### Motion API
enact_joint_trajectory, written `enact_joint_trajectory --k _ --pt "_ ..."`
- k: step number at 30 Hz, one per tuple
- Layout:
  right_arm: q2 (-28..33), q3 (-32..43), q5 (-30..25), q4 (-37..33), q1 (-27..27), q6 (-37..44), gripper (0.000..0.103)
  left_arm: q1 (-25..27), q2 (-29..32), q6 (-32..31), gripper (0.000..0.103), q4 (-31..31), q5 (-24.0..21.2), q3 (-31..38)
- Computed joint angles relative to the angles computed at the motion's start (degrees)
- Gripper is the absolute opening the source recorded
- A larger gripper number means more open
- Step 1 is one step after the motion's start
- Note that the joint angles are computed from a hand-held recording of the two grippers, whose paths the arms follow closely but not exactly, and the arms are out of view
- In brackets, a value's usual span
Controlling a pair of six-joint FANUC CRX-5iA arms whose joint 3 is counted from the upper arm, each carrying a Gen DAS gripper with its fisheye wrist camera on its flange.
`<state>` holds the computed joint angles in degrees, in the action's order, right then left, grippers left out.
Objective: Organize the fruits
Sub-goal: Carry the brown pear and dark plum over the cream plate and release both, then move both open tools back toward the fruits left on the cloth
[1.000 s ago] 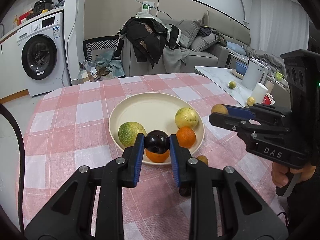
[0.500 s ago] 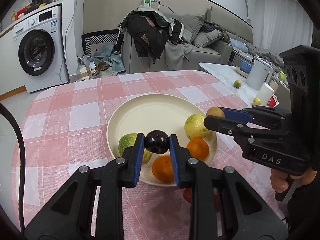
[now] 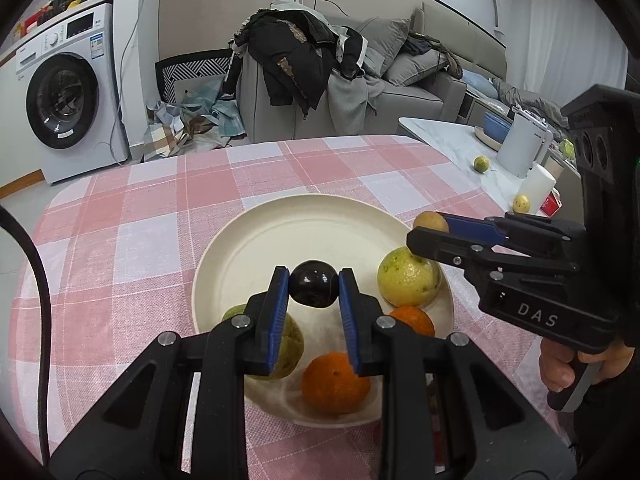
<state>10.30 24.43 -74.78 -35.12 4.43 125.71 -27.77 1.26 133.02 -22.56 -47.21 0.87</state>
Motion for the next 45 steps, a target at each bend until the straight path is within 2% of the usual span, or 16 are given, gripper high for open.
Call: enact_joint_trajectory --k 22,28,31,34,36,38,39,41,42,43,45 --pt "4.6 2.7 1.5 3.6 1.4 -4.5 0.028 -0.8 4.3 -0.9 0.022 1.4 -0.7 2.1" --pt "4.4 2.4 2.2 4.9 1.7 -5.6 0.028 -2.2 2.8 2.5 0.023 -1.6 -1.8 2.0" --pt "3.4 1.7 2.5 4.8 1.2 -4.9 0.034 -2.3 1.2 3.1 0.034 -1.3 -2.2 1.1" --pt "2.2 1.0 2.0 4.3 0.3 -4.1 0.04 -4.3 -0.8 6.4 0.044 -4.7 -3.5 0.4" --pt "1.2 0.0 1.9 4.1 -0.3 -3.6 0.046 -6.3 -2.1 8.8 0.055 -7.4 -5.4 0.2" --pt "0.3 -0.8 1.5 4.1 -0.9 -3.3 0.05 -8.9 -3.1 11.8 0.075 -11.1 -8.1 0.5" --pt "-0.1 -1.1 1.2 3.9 -1.2 -3.1 0.051 -10.6 -3.6 13.9 0.08 -13.5 -10.1 0.7" --pt "-1.4 -2.3 1.1 3.1 -2.1 -2.2 0.063 -13.2 -4.9 17.2 0.084 -16.7 -12.4 0.4" --pt "-2.1 -3.0 1.4 3.0 -2.3 -1.8 0.079 -13.9 -5.4 18.0 0.084 -17.2 -13.1 0.1" --pt "-2.8 -3.8 1.7 2.7 -2.6 -1.4 0.091 -14.4 -6.1 18.5 0.086 -17.4 -13.7 -0.3" --pt "-4.2 -5.2 2.1 1.4 -3.6 -0.5 0.095 -15.9 -7.2 20.5 0.093 -18.6 -15.1 -1.0"
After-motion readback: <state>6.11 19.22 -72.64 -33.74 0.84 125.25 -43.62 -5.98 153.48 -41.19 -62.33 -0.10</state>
